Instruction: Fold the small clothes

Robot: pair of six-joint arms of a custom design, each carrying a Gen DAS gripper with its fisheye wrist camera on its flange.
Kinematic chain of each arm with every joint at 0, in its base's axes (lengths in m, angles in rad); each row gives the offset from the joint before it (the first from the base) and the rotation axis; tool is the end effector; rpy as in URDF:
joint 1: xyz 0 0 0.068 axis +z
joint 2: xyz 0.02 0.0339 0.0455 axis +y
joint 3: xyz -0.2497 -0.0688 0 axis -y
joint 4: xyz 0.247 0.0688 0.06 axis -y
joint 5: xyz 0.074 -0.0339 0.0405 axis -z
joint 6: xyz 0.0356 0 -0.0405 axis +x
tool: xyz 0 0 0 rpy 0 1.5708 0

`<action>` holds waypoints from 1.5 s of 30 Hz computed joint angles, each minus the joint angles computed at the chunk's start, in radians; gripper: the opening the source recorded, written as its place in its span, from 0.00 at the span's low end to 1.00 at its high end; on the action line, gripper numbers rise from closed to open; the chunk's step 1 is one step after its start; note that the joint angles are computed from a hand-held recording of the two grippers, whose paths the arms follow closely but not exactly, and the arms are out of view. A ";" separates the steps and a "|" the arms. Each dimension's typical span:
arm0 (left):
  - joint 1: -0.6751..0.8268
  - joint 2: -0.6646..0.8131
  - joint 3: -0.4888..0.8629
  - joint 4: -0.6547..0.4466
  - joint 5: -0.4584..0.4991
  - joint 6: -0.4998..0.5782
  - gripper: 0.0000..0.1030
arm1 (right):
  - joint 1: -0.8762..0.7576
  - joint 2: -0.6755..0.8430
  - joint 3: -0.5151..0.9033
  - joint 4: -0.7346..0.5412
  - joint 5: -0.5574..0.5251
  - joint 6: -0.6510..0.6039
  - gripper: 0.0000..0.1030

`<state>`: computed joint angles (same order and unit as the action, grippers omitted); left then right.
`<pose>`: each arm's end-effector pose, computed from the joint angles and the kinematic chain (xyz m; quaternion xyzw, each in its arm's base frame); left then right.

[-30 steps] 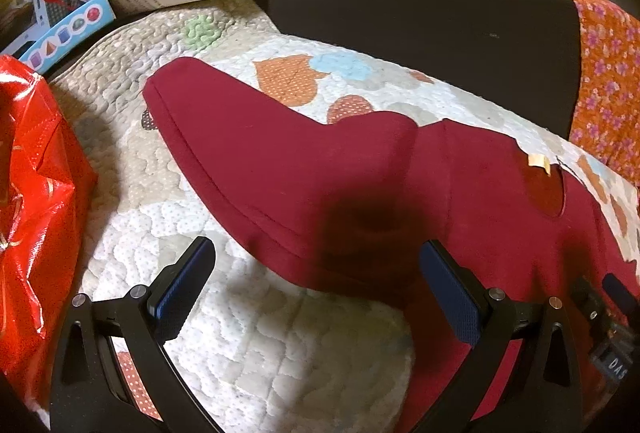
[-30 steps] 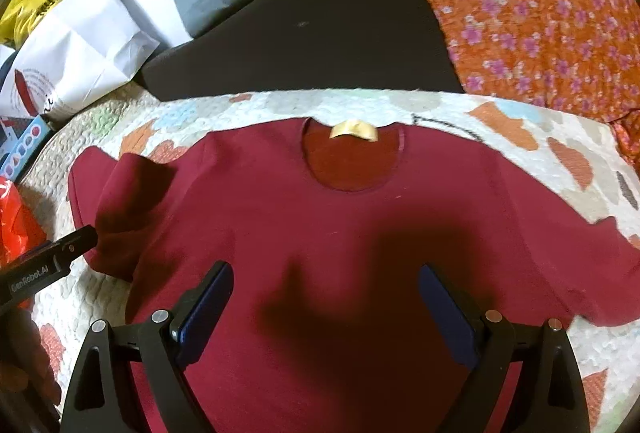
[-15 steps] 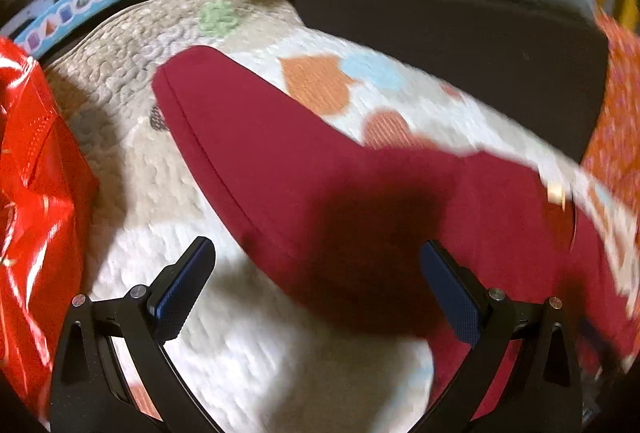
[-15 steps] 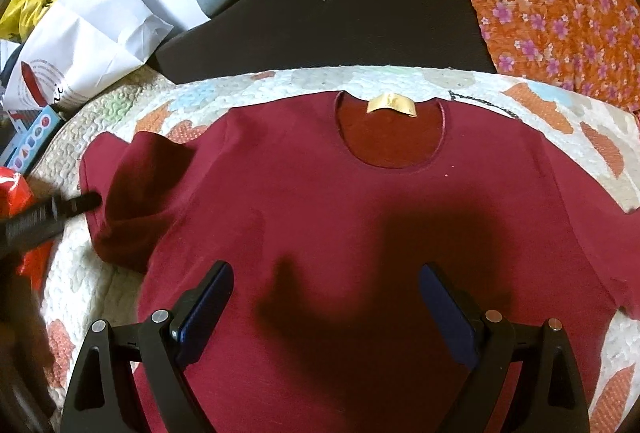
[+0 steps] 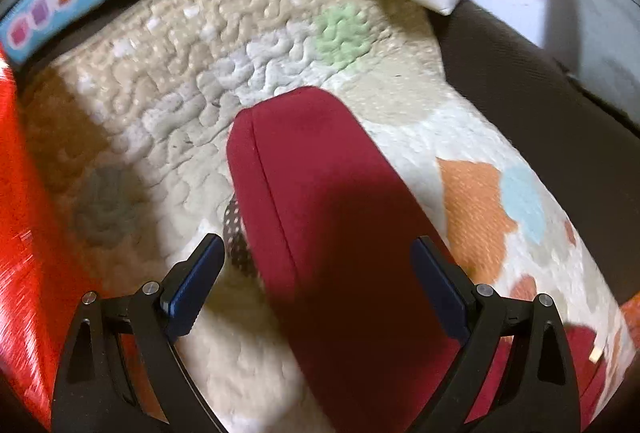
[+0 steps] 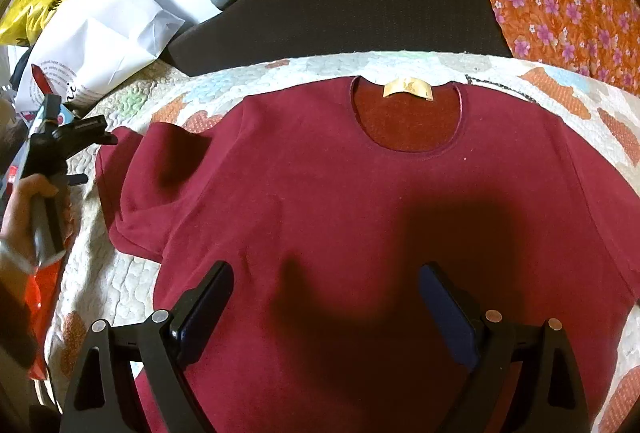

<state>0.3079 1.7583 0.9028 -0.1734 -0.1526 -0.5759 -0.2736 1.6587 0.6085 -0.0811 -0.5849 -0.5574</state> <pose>0.3130 0.1052 0.1182 -0.4293 0.8597 0.0371 0.2743 0.2565 -0.0516 0.0840 -0.1944 0.9162 0.1732 0.3045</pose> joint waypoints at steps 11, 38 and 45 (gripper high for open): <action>0.040 -0.007 -0.041 0.103 0.037 0.049 0.07 | -0.022 0.067 0.064 -0.064 -0.005 -0.001 0.90; -0.990 0.155 0.162 0.156 0.026 -0.195 0.08 | -0.491 0.228 0.459 -0.501 -0.151 -0.150 0.90; -1.010 -0.123 0.020 0.063 0.072 -0.131 0.29 | -0.494 0.256 0.506 -0.566 -0.187 -0.174 0.90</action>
